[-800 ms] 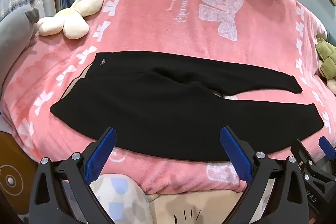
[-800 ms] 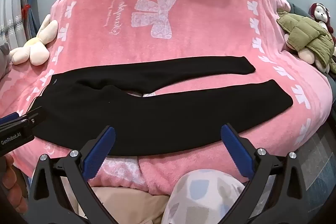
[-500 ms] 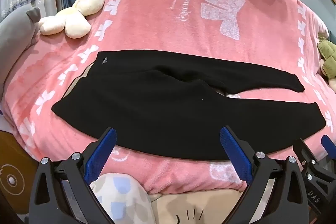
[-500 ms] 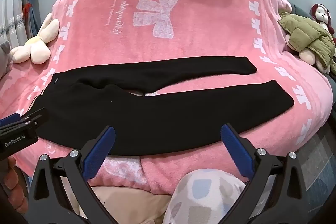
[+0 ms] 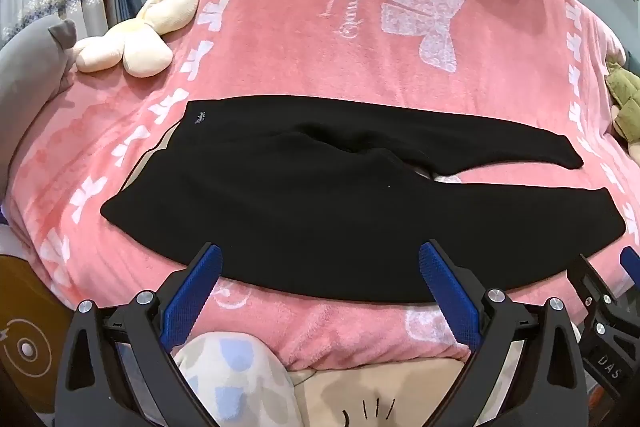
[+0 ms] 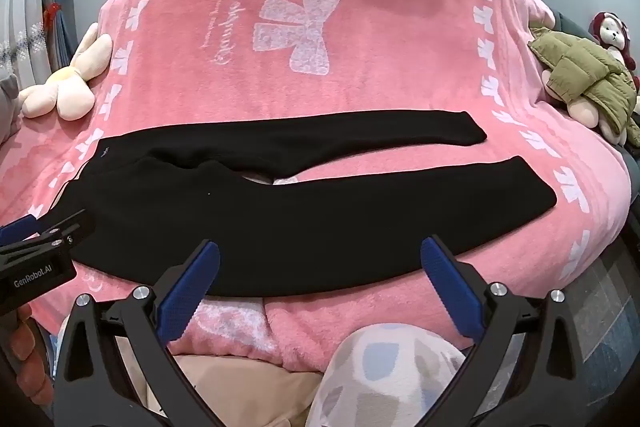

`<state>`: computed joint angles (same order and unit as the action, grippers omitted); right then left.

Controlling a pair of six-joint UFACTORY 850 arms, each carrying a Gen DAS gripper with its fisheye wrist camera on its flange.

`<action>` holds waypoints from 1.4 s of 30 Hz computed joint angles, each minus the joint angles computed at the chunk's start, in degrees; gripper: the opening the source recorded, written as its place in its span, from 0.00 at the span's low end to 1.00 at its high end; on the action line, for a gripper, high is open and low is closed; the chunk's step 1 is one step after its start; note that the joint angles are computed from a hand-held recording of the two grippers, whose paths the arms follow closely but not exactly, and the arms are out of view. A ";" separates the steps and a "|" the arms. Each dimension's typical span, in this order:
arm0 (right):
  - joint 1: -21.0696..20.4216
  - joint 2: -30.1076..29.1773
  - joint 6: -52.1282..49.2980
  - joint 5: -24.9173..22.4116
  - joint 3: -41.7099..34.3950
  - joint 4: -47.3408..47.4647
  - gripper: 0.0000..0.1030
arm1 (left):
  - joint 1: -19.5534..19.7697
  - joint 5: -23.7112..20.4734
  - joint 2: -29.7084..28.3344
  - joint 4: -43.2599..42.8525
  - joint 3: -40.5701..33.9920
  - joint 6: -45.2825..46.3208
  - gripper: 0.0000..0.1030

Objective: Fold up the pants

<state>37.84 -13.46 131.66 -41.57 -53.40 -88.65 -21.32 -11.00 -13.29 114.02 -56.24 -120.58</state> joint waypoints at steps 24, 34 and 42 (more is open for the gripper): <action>-0.34 -0.06 -0.24 0.55 0.02 -0.10 0.96 | -0.39 -1.27 -0.52 -3.97 -0.21 4.03 0.94; -0.38 -0.40 -0.22 0.72 -0.18 -0.62 0.96 | -0.54 -1.23 -0.83 -6.25 -0.51 6.08 0.94; -0.41 -0.44 -0.32 0.76 -0.26 -0.59 0.96 | 0.14 -0.45 -1.30 -9.38 -1.20 9.13 0.94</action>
